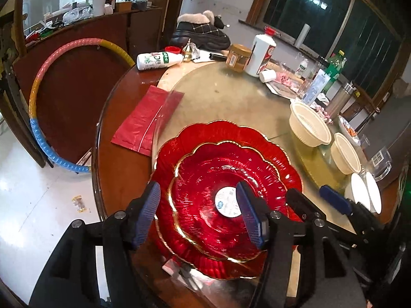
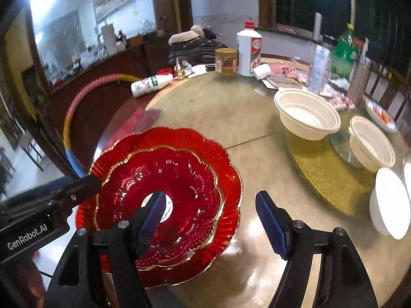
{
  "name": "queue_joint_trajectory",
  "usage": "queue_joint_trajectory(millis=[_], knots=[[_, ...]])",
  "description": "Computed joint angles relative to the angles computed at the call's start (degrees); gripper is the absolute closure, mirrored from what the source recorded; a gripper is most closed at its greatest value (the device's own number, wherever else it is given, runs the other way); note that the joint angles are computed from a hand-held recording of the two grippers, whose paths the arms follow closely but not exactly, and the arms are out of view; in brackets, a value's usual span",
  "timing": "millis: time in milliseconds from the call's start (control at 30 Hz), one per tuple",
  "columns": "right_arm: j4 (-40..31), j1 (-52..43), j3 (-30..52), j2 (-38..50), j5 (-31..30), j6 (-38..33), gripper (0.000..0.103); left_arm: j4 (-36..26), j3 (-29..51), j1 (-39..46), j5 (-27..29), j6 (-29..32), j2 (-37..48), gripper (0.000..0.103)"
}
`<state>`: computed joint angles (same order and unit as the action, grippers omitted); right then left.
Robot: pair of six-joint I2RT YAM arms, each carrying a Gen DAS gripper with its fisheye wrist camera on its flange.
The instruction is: Organize plates and bowls
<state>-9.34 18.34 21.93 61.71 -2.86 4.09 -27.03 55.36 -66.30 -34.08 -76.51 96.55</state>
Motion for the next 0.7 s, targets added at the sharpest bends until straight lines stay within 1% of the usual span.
queue_joint_trajectory(millis=[33,100,167,233,300,367,500,533,600,667,700], knots=[[-0.8,-2.9,0.1,-0.4,-4.3,-0.2,0.024,-0.1,0.4,-0.2,-0.2,-0.1,0.2,0.036],[-1.9,-6.9,0.7,0.6,-9.6,-0.5,0.023,-0.8,1.3,-0.6,-1.1,-1.2,0.6,0.028],[-3.8,-13.3,2.0,3.6,-18.7,-2.1,0.021,-0.7,2.2,-0.6,-1.0,-1.5,0.8,0.027],[-6.1,-19.5,3.7,6.8,-26.9,-3.5,0.021,-0.7,3.8,-0.1,-0.1,0.1,1.5,0.027],[-8.2,-25.8,5.6,9.8,-32.1,-4.7,0.02,-0.4,6.4,0.9,1.5,3.8,2.4,0.027],[-9.7,-31.5,7.2,12.3,-35.2,-6.2,0.018,-1.7,10.0,1.2,1.1,5.7,4.3,0.027],[-14.0,-40.1,12.3,18.0,-39.0,-10.1,0.018,-1.7,18.4,4.5,6.1,12.8,9.7,0.027],[-14.8,-42.1,14.0,19.5,-39.8,-10.8,0.018,-3.3,23.1,5.8,7.9,14.5,12.7,0.027],[-14.1,-44.2,15.9,21.4,-40.0,-10.4,0.018,-4.2,28.9,7.5,11.1,16.7,16.4,0.027],[-12.6,-46.2,18.6,24.7,-40.1,-8.6,0.018,-7.6,37.1,8.6,13.6,17.0,21.6,0.027],[-12.1,-46.8,20.0,26.6,-40.4,-7.5,0.017,-8.2,41.2,9.3,15.6,17.2,24.5,0.027]])
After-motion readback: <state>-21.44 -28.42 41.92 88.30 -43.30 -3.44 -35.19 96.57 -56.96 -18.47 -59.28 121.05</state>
